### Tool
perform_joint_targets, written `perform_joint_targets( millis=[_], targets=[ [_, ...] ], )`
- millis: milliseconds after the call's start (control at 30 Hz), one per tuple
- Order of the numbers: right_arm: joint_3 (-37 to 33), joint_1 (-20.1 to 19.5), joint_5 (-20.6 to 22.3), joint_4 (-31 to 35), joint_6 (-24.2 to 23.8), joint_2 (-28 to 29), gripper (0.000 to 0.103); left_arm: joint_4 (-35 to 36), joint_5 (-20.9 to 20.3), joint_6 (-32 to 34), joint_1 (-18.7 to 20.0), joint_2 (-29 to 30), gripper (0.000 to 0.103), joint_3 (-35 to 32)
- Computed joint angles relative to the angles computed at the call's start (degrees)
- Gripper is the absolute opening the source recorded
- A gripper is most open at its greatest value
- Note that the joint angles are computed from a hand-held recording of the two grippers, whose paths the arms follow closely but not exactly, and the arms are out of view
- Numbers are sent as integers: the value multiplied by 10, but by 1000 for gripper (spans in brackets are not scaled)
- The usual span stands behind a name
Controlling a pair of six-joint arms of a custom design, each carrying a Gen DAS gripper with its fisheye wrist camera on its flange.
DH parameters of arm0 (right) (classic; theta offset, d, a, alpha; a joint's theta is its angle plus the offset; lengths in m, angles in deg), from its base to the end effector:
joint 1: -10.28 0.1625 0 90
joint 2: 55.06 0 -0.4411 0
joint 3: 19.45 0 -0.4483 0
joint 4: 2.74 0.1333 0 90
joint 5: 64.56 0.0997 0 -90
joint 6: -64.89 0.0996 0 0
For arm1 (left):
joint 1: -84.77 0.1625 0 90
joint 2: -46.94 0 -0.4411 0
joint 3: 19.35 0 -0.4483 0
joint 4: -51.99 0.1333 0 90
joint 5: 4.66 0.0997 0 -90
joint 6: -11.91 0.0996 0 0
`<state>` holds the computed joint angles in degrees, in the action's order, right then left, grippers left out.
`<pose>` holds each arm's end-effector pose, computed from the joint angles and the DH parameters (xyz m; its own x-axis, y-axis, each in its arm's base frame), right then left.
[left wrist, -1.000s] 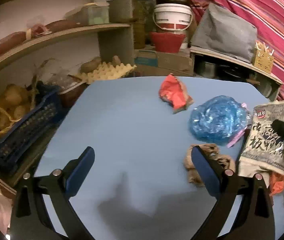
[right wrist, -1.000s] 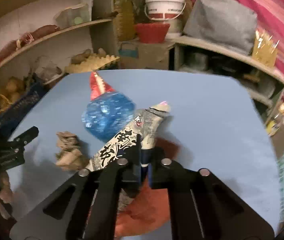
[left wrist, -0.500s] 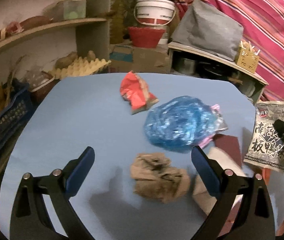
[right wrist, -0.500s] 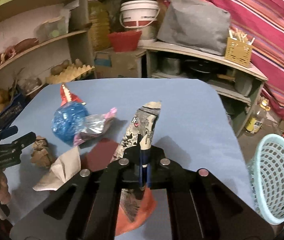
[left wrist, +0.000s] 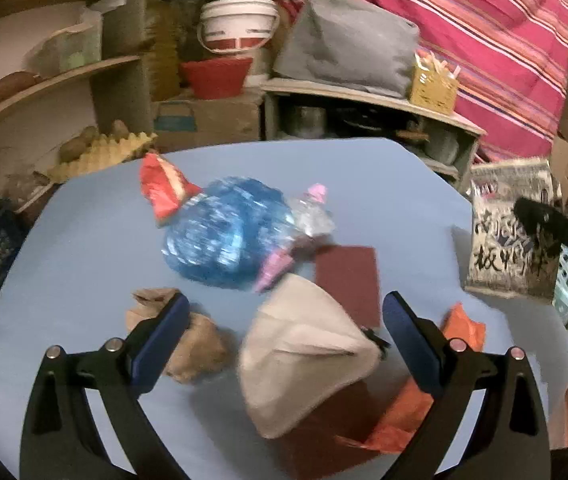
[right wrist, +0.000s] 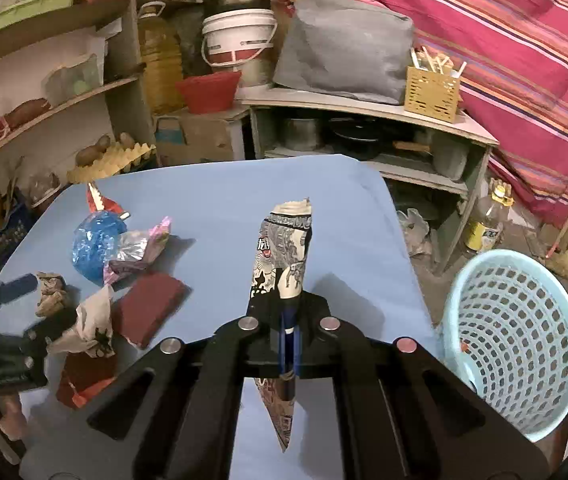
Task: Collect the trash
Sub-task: 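Grasp the printed snack bag with the right tool while the left tool grasps the white cloth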
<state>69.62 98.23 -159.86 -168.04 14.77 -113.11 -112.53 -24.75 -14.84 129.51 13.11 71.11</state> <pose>0.0969 -0.7622 0.3044 -0.6562 -0.4849 0.5782 -0.7454 0.5355 -0.3969 -0.3506 -0.6668 0.0318 -0.7031 -0.2650 -0.6598 0.4026 0.6166 -0.6766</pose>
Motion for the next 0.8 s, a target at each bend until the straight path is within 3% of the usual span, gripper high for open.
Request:
perform_joint_targets(
  millis=[233,367,533,800],
  targets=[
    [-1,-12,13,17,4,-12,3,49,1,-21,2,19,93,-14],
    [-4,-15,16,26,9,-14,3,76,-13,-41,8,20,76,-17],
    [-11,-19,21,42,16,-11,3,93,-19,-66,13,21,73,-21],
    [-11,-19,21,37,6,-8,3,87,-32,-63,17,15,55,-21]
  ],
)
